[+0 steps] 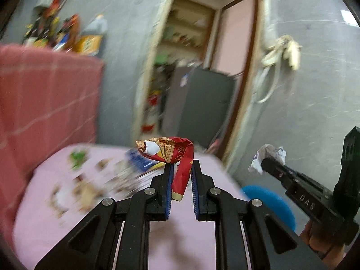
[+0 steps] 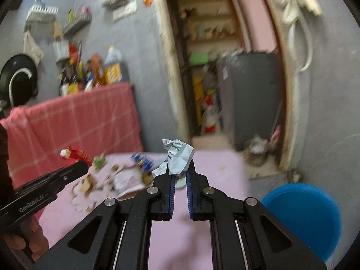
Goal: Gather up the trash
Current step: 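Carry both held wrappers over the blue bucket and open both tools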
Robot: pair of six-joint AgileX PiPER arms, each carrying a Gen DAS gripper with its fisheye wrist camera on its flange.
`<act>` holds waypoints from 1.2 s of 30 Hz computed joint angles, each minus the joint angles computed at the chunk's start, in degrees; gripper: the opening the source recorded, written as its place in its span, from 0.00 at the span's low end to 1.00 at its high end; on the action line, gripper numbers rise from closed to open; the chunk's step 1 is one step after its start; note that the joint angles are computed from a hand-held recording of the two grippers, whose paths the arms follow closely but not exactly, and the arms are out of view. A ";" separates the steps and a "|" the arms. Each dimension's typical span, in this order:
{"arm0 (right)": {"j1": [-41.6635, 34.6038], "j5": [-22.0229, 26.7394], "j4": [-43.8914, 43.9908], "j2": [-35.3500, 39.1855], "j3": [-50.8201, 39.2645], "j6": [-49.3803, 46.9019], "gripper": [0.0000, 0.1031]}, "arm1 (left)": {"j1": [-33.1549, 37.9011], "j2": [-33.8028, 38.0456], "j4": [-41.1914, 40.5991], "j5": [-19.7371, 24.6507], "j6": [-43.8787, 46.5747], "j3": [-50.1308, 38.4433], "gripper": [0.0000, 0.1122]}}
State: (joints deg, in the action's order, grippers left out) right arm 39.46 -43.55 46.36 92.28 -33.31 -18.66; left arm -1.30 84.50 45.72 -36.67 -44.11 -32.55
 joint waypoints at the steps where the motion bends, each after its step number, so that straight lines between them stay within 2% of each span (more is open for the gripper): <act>1: 0.53 -2.25 1.48 -1.15 1.67 -0.76 0.07 | -2.13 0.73 -2.79 -1.30 2.56 -0.19 0.11; 5: 1.06 -11.86 9.95 -5.15 6.95 -5.99 0.07 | -12.64 3.94 -13.11 -7.18 12.27 -1.29 0.11; 7: 0.33 -14.25 14.21 -5.86 8.18 -8.55 0.07 | -16.69 5.54 -13.23 -5.66 11.68 -3.94 0.11; 10: -5.38 -13.43 14.78 -6.67 10.75 -7.54 0.07 | -22.31 10.87 -12.09 -1.74 8.75 -10.01 0.11; 14: -14.30 -7.46 11.30 -6.42 12.76 -4.11 0.07 | -28.60 17.11 -10.08 4.78 5.57 -17.73 0.12; 16: -17.97 -4.61 8.60 -6.18 13.56 -1.88 0.07 | -30.32 19.82 -4.79 8.64 -0.72 -21.99 0.12; 20: -26.68 4.17 1.83 -4.07 12.55 3.01 0.08 | -33.29 26.89 15.81 17.22 -23.63 -32.87 0.12; 24: -32.21 8.04 -6.18 -1.98 12.71 9.77 0.12 | -34.10 32.54 37.80 18.33 -46.55 -40.17 0.14; 25: -33.21 8.63 -7.57 -1.71 12.54 10.64 0.16 | -34.32 33.74 42.44 18.49 -51.25 -41.66 0.15; 27: -34.82 9.11 -11.09 -1.17 12.86 13.56 0.25 | -34.28 35.47 46.38 17.91 -55.75 -43.54 0.29; 31: -36.06 9.92 -13.28 -1.09 12.51 14.95 0.26 | -33.57 35.57 46.49 17.19 -57.28 -43.00 0.34; 33: -36.10 9.41 -13.84 -1.95 13.15 15.39 0.27 | -32.35 33.76 46.71 16.31 -58.04 -41.39 0.44; 36: -35.00 7.64 -13.10 -3.33 13.75 14.87 0.31 | -30.33 29.60 43.53 15.22 -55.94 -38.05 0.51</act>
